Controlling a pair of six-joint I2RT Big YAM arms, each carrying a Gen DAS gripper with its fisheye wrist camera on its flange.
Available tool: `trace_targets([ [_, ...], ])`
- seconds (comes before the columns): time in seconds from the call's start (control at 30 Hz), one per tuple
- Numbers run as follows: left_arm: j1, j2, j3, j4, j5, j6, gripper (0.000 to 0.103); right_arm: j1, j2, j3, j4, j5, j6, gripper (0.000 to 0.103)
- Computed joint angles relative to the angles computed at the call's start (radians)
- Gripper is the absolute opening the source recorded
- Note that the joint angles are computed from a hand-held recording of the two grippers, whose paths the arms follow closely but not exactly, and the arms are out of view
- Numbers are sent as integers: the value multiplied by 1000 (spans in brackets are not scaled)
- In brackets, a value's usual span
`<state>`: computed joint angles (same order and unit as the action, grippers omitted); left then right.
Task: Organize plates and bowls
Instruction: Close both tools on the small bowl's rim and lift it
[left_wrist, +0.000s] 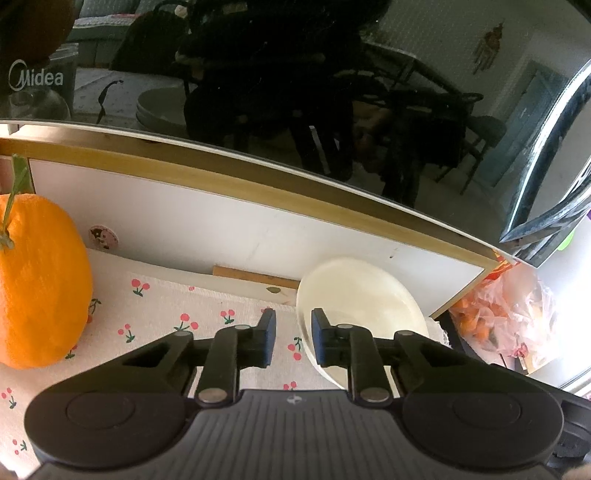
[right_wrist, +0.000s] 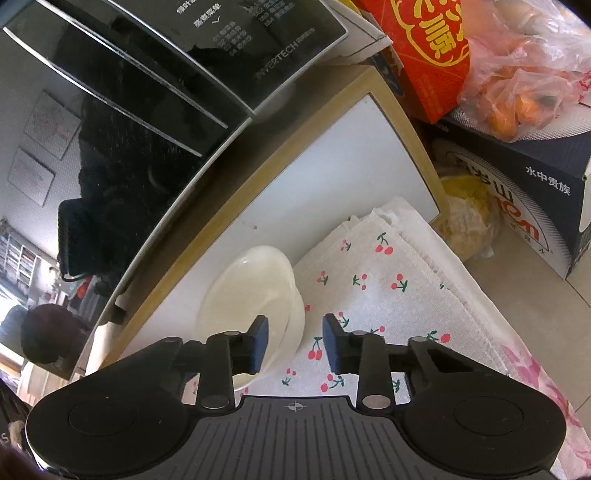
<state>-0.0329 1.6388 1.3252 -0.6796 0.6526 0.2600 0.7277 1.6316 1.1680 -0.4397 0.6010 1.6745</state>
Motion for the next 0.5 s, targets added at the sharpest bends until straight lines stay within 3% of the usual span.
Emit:
trace_targets([
  [0.2,-1,3,3,-13,11,15,9,-1,3,0,18,-9,-21,14],
  [0.5,-8,-2,-6,-7,5,27,7,-1,7,4,31,-18,-44,8],
])
